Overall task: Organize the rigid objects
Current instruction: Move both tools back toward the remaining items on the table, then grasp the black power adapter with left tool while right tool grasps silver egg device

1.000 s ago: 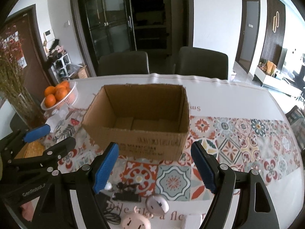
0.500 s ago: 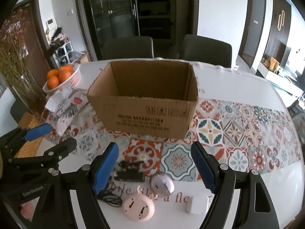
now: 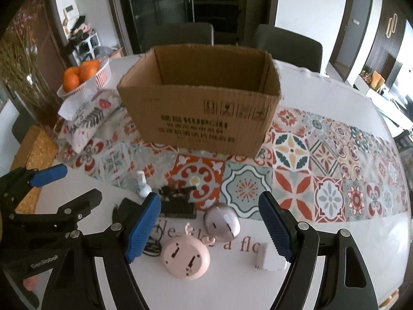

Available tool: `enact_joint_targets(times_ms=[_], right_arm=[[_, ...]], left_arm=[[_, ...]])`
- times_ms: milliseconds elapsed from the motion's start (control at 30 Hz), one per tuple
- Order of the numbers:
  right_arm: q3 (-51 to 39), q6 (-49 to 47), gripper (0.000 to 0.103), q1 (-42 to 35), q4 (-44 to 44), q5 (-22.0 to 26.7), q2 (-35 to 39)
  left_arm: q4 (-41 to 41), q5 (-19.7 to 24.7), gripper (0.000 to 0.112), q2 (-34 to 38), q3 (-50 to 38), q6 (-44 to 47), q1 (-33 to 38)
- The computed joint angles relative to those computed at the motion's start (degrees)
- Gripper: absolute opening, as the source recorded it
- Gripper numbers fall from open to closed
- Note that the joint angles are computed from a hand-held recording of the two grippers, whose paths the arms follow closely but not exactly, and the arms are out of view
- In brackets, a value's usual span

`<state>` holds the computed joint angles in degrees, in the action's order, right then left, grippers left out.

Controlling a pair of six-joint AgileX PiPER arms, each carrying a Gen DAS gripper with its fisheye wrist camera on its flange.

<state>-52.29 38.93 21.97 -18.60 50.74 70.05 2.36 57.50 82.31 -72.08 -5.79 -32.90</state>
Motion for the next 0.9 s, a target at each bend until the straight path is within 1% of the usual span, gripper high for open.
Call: enact_joint_targets(times_ms=[233, 433, 567, 900], right_arm=[[0.98, -3.68, 0.079, -1.72, 4.05, -0.85, 2.35], [2.23, -8.98, 0.079, -5.25, 10.37, -2.61, 4.53], [2.48, -9.93, 0.079, -5.64, 10.76, -2.5, 6.38], [3.85, -13.64, 0.079, -8.54, 13.74, -4.22, 8.99]], left_arm=[[0.21, 0.69, 0.073, 1.37, 1.36, 0.26, 0.13], [-0.2, 1.72, 0.073, 3.93, 1.19, 0.59, 0.01], [-0.22, 2.33, 0.073, 5.76, 0.97, 0.86, -0.07], [-1.38, 3.42, 0.072, 9.11, -0.1, 1.79, -0.15]])
